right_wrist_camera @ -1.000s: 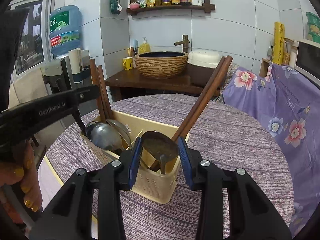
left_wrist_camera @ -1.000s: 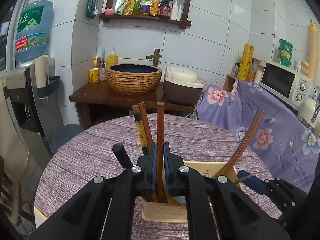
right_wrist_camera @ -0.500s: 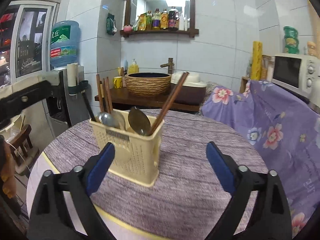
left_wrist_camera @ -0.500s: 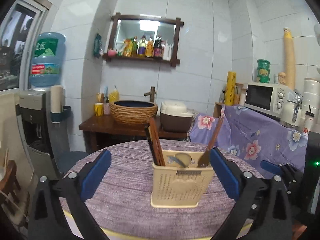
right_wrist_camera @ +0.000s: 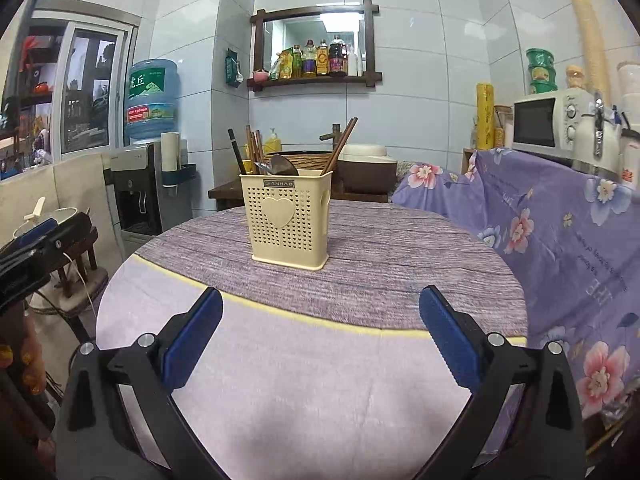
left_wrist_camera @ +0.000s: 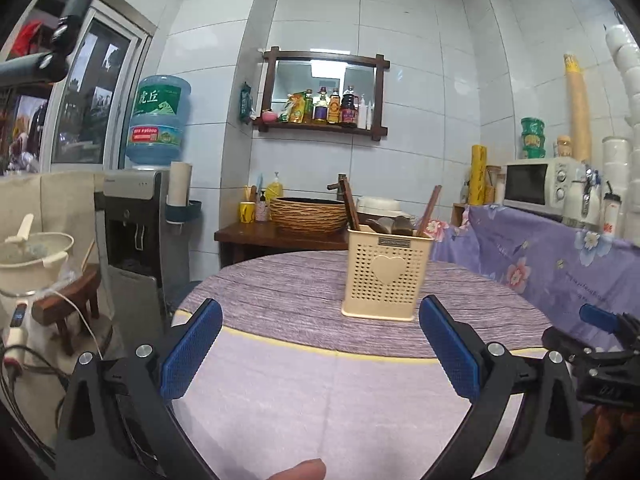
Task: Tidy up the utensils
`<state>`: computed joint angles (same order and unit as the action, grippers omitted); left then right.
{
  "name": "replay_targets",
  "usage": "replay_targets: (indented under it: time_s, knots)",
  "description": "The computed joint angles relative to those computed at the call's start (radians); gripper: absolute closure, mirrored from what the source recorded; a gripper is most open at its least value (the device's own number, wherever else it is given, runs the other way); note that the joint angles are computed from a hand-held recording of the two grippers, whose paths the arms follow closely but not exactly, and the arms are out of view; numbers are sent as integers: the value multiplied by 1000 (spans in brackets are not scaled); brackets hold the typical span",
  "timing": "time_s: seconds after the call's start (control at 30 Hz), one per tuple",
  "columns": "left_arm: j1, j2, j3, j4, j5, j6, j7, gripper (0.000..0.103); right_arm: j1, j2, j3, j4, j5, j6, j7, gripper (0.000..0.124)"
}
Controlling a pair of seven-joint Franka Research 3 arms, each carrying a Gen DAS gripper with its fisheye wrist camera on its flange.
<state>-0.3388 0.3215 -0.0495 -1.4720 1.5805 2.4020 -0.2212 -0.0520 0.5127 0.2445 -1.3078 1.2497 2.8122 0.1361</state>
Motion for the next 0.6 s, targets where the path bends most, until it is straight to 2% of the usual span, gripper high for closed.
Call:
replay_targets:
  time_s: [0.1,0.27,0.47,0.6]
  knots:
    - [-8,-19,-8,-29,0,-12,7,5,-42,-66,29,-87,120,-10,-99,27]
    - [-7,-50,-24,-87,5,-22,-25,5,-34,-139,11,-172,291,-8,-294,27]
    - [-7,-59,-38,-107,35,-50,-38,5,19,-149,-58,-174,319,-44,-314,27]
    - [0,-52,-44,-101,29,-37,-25,5,43,-147,-86,-169,319,-46,-310,27]
